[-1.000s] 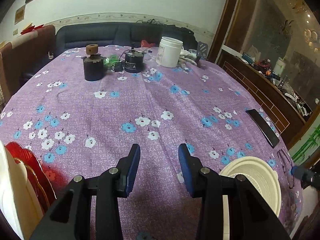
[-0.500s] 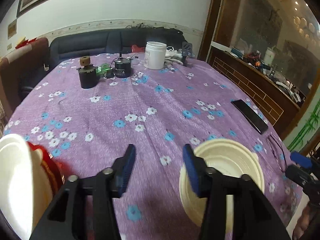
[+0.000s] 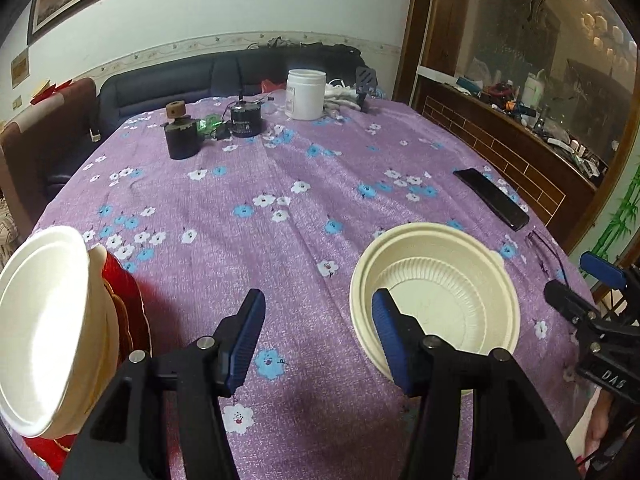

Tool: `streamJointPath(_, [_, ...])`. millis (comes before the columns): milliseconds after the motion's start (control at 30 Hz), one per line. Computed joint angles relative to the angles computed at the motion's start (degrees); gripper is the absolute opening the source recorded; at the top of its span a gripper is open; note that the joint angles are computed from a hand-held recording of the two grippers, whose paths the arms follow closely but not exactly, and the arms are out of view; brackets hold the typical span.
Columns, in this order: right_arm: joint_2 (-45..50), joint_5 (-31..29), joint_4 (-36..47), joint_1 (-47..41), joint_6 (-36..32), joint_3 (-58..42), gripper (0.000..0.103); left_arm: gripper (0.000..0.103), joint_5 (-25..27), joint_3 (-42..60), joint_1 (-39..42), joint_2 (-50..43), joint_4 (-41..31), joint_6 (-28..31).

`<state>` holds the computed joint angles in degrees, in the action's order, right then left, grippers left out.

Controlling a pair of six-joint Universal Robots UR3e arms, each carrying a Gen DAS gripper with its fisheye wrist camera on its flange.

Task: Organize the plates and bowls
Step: 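Grasp the beige bowl rim with the left tool while the right tool grips the opposite rim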

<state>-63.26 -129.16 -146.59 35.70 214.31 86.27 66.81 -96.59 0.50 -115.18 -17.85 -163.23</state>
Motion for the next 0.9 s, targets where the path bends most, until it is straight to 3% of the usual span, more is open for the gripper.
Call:
streamJointPath(500, [-2.12, 8.14, -1.25, -3.58, 0.4, 3.17, 0.076, 0.055, 2.93, 1.75, -1.66, -1.39, -1.12, 0.04])
streamJointPath(900, [-2.53, 6.56, -1.12, -3.94, 1.87, 4.2, 0.076, 0.055, 3.21, 2.31, -1.75, -1.74, -2.25, 0.44])
